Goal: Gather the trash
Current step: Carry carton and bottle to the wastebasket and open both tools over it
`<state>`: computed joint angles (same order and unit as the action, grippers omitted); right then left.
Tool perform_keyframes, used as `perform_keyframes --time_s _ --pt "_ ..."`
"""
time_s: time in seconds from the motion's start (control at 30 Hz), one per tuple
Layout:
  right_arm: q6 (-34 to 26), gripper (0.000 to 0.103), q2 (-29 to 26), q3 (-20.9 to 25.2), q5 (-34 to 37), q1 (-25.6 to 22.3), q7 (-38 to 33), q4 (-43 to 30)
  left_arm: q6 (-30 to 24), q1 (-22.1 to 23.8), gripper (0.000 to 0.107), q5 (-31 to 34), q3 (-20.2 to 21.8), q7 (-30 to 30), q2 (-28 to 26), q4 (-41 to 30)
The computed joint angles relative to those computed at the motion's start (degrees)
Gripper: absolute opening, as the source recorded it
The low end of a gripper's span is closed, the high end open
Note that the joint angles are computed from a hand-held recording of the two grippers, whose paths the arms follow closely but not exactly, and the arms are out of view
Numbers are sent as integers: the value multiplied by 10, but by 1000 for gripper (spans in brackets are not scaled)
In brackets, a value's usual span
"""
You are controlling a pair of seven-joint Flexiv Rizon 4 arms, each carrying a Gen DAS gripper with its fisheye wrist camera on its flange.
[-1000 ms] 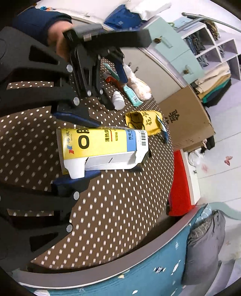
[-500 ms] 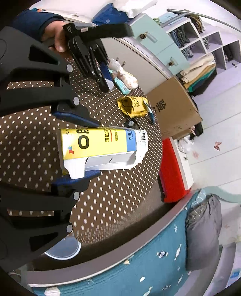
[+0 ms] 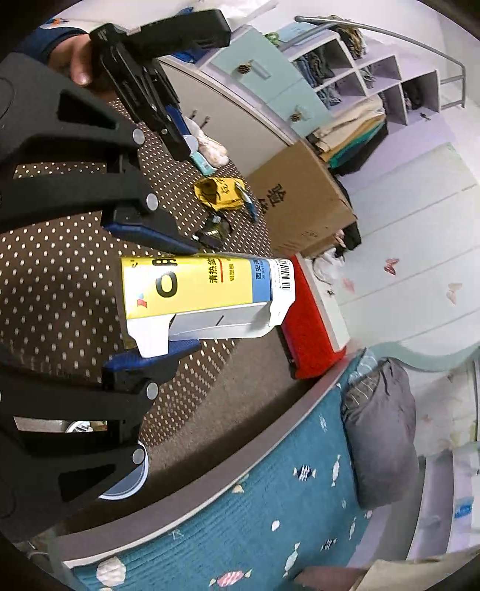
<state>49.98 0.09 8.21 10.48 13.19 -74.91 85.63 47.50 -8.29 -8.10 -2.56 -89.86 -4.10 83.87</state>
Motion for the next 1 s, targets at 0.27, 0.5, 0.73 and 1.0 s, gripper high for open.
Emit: perform_keyframes --time_s 0.27,0.5,0.73,1.0 --pt "34 46 28 -21 -19 -33 25 31 9 -31 40 0 -26 -2 -39 -61" --pt "44 47 50 -45 -38 -73 66 73 6 -73 40 -19 -51 3 -100 -135" --pt "31 47 48 -63 -40 -103 90 96 -39 -120 40 -32 -64 -8 -180 -225" --pt "5 47 23 -77 -9 -127 85 101 -127 -167 40 -21 -57 -35 -280 -349"
